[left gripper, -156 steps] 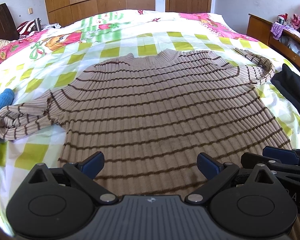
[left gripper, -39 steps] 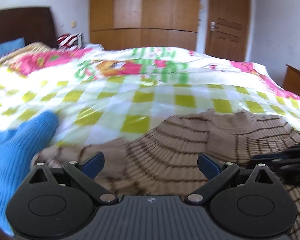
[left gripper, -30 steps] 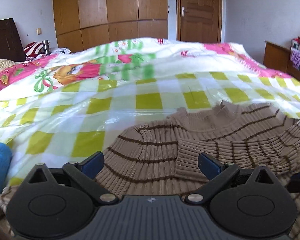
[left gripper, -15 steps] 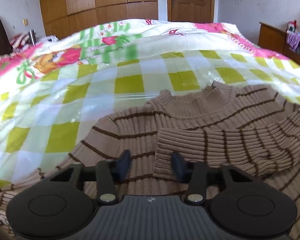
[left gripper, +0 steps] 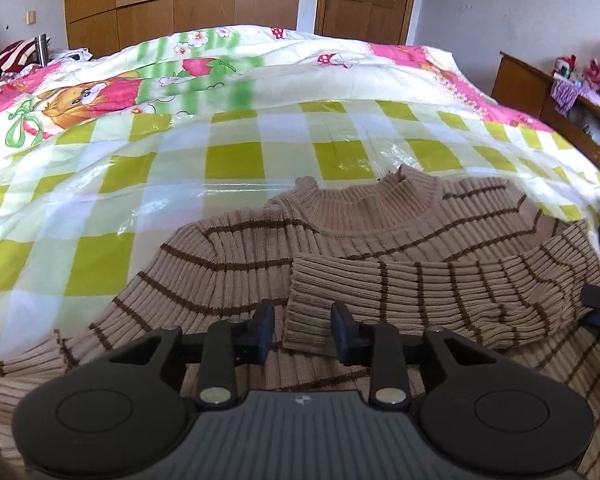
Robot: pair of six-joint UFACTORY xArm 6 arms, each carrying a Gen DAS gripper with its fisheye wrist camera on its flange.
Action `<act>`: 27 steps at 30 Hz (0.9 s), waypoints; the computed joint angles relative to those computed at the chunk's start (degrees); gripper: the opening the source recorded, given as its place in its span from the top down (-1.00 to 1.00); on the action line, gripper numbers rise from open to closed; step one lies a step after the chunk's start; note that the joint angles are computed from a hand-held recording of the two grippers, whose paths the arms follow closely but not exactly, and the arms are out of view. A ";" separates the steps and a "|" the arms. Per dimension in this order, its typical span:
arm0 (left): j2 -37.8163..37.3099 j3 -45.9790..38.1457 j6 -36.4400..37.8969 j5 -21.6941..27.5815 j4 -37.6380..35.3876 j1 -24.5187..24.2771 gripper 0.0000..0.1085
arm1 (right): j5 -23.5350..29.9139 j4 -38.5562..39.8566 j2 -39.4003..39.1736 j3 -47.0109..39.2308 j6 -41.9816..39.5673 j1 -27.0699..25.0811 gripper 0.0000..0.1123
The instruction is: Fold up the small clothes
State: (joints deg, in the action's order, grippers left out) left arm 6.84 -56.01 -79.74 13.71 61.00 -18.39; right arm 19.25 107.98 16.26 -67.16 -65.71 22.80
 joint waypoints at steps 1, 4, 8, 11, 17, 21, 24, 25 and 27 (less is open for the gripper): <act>0.44 -0.27 0.61 0.54 -0.42 -0.20 0.15 | -0.10 0.12 0.01 -0.03 -0.24 0.10 0.26; 1.89 -0.96 2.21 -0.63 -2.95 -0.01 0.13 | -0.27 0.95 -0.41 0.43 -1.75 0.25 0.26; 4.23 -3.87 3.85 1.06 -4.86 -0.89 0.28 | -0.34 1.45 0.07 0.19 -1.75 0.41 0.26; 3.01 -3.02 3.69 1.46 -4.05 -1.08 0.51 | -1.48 1.85 0.46 -0.37 -2.13 1.04 0.27; -4.47 4.98 1.95 -2.91 -5.47 0.52 0.69 | -3.94 -3.18 -0.38 0.06 0.44 2.02 0.74; -8.73 8.50 -1.16 -1.75 -3.39 0.45 0.70 | -3.49 -2.08 -2.73 1.92 -3.03 2.57 0.81; -8.52 8.86 -2.10 -2.21 -3.43 1.38 0.70 | -4.60 -2.84 -2.40 1.57 -3.57 3.36 0.82; -8.33 8.86 -1.82 -2.30 -3.66 1.60 0.70 | -4.98 -4.23 -1.73 1.10 -1.56 3.42 0.82; -8.16 8.79 -1.14 -2.32 -2.98 1.68 0.70 | -4.41 -6.30 -0.69 0.47 2.26 3.00 0.82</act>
State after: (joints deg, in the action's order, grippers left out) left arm -1.31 -47.22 -80.88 11.39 58.01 -16.71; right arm 14.83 101.69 15.57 -66.69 -63.44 25.81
